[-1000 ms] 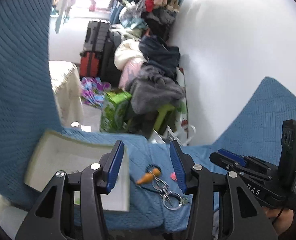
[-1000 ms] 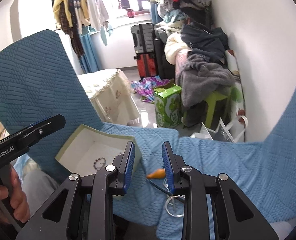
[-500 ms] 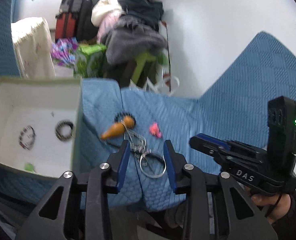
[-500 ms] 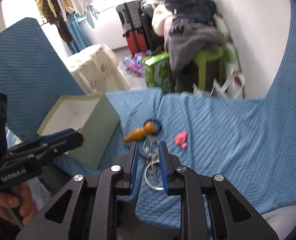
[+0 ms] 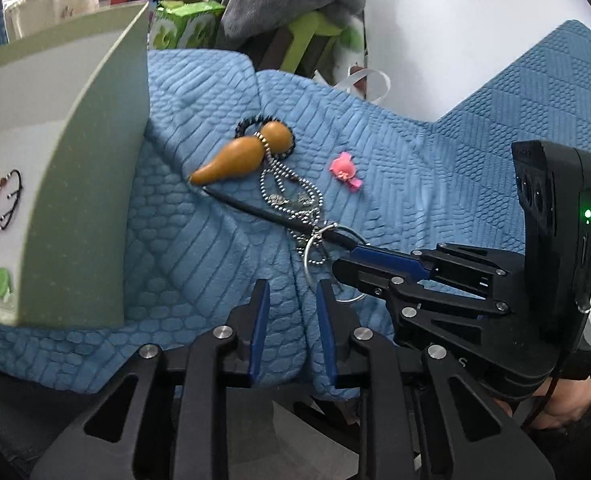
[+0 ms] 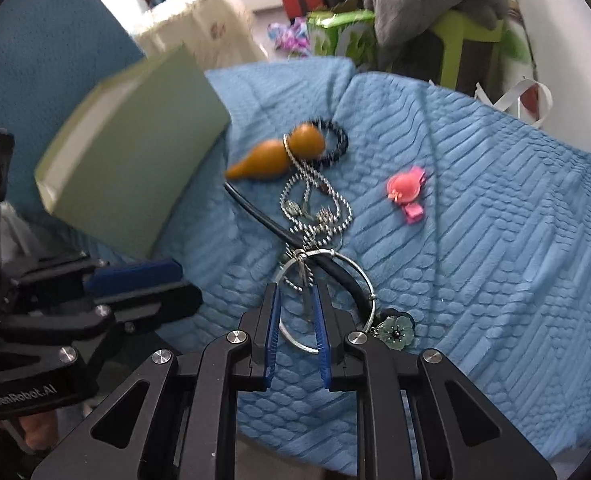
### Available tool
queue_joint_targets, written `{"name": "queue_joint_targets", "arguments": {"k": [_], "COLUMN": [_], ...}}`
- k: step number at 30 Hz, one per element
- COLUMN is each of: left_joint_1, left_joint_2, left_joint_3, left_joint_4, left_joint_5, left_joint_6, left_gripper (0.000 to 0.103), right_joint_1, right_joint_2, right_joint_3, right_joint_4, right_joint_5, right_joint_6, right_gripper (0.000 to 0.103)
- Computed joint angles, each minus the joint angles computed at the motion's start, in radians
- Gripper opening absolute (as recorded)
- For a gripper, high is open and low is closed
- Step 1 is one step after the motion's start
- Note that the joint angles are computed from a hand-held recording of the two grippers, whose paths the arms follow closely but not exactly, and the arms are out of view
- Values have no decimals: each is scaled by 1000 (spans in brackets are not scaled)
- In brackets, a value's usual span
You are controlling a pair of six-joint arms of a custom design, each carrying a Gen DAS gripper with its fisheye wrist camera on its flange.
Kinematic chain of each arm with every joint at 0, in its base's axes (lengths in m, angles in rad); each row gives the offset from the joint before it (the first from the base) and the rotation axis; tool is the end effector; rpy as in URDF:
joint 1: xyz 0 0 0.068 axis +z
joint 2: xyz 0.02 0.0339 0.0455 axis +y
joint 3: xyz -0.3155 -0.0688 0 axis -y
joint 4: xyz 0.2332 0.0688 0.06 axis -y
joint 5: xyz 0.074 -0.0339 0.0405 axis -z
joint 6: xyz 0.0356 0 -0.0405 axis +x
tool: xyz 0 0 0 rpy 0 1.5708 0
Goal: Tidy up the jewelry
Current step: 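Grasp the silver hoop with the left tool while the right grasps a small keyring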
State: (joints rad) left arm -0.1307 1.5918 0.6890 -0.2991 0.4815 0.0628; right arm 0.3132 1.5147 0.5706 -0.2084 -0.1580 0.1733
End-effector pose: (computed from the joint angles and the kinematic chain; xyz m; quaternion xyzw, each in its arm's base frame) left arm 0.2519 -0.0497 0.1846 0.1357 0.9460 -0.2403 0.1701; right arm 0.2190 0.0768 0.1751 -0.0845 0.9716 0.1248 0.1823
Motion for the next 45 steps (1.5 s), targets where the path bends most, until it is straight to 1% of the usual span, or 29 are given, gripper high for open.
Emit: {"name": "queue_joint_targets", "arguments": {"k": [5,9,13,14,18,24,31,35,38,40,43,45], "left_joint_1": [0,1,5,6,-6,-56,-148,-173,-197,-226,-255,-259], "left_joint_2": [21,42,47,46,45,61,113,136,154,162,172,173], "left_joint_3": [-7,-6,-6,-6,-6,1,11,15,18,19,21,23], "left_joint_4": [14,22,35,35,52,92,144,170,184,192,207,203], "left_joint_5": [-1,-1,8,12,26,40,-79,-125,-164,-207,-251,-259], "left_joint_6": [-1,-3,-9,-9,-16,-34,-42,-40,-28,-29,-31,-35], "left_gripper": [21,21,21,21,21,21,21,21,20,16,16,16], "right_joint_1": [9,50,60,63,43,-18,-122,-185,-214,-225,-218,-204], "right_joint_2": [58,100,102,94,36,-91,-214,-252,-258,-263,-268,-260], "right_joint_3": [7,13,15,11,7,-27,-73,-80,-84,-84,-86,-89], "right_joint_4": [30,50,67,68,52,30,-6,-35,-38,-41,-45,-39], "right_joint_5": [15,65,72,75,50,25,12,-3,-12,-18,-6,6], "right_joint_6": [-24,-36,-34,-34,-31,-18,-14,-15,-15,-13,-8,0], "right_gripper": [14,14,6,4,4,4,4,4,4,4,4,4]}}
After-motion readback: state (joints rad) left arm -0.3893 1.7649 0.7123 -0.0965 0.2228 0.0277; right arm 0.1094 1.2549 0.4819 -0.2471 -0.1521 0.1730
